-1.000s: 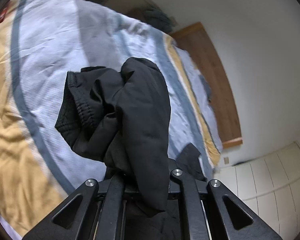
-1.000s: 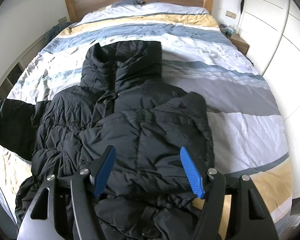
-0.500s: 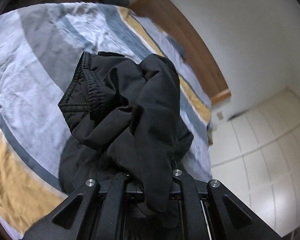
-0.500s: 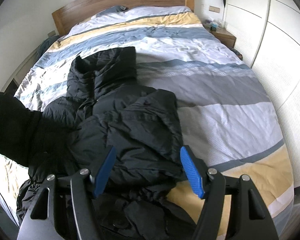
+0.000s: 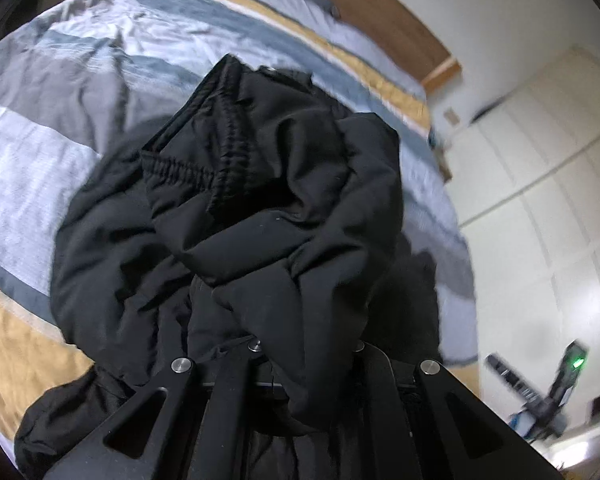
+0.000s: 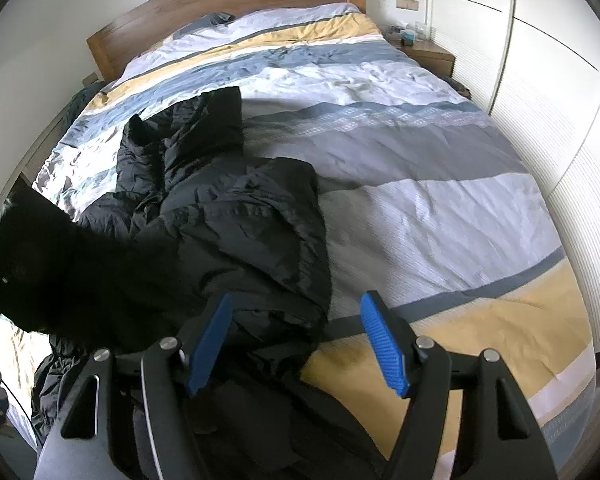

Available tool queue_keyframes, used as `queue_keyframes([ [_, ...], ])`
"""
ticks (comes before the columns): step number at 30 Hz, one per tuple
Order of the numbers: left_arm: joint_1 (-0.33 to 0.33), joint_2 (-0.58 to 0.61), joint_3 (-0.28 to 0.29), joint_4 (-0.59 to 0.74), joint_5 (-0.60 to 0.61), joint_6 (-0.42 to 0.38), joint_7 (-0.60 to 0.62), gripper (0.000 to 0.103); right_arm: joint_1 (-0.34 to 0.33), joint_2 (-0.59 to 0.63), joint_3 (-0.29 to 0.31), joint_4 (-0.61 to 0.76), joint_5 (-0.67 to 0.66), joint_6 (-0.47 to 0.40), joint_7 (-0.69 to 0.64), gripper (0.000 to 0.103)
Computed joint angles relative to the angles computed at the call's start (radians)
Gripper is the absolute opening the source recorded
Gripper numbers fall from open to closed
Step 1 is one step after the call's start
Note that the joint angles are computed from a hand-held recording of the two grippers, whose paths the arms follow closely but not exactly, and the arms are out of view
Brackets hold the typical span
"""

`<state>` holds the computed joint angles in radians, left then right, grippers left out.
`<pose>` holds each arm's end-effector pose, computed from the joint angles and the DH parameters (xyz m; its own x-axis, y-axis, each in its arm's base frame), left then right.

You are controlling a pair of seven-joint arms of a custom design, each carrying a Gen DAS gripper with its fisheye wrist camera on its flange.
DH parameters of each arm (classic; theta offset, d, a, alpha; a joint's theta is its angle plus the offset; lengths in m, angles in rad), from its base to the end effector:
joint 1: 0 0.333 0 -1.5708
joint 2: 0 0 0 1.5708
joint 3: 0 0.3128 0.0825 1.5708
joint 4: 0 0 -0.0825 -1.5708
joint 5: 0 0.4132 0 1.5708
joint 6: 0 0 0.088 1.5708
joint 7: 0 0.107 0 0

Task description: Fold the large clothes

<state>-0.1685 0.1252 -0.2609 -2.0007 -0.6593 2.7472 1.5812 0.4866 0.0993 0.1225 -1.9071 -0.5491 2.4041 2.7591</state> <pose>0.5982 -0.2415 0.4443 -0.0379 -0.8389 0.5429 -0.8852 -0.2239 -0.4079 0.5326 0.3646 0.4733 -0.2132 -0.9719 -0.0999 -0.8093 0.2329 -0.5392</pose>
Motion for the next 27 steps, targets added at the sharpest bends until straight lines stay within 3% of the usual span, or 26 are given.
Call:
queue_keyframes([
  [6,-0.070,0.067,0.020,0.042,0.319,-0.054,-0.161,0.007,-0.014,-0.041,0.000,-0.061,0.004,0.011,0.026,0.066],
  [13,-0.088,0.086,0.017,0.031,0.501,-0.093,-0.196,0.009,-0.030,-0.053,0.010,-0.095,0.024,0.021,0.029,0.066],
  [17,-0.075,0.060,-0.002,0.009,0.487,-0.110,-0.138,0.016,-0.028,-0.036,0.013,-0.082,0.036,0.023,0.020,0.066],
  [21,-0.063,-0.001,-0.020,-0.054,0.396,-0.117,-0.032,0.036,-0.016,-0.006,0.013,-0.048,0.041,0.023,0.004,0.066],
  [27,-0.071,-0.071,-0.013,-0.122,0.287,-0.154,0.089,0.039,0.014,0.056,0.005,0.034,0.048,0.005,-0.031,0.066],
])
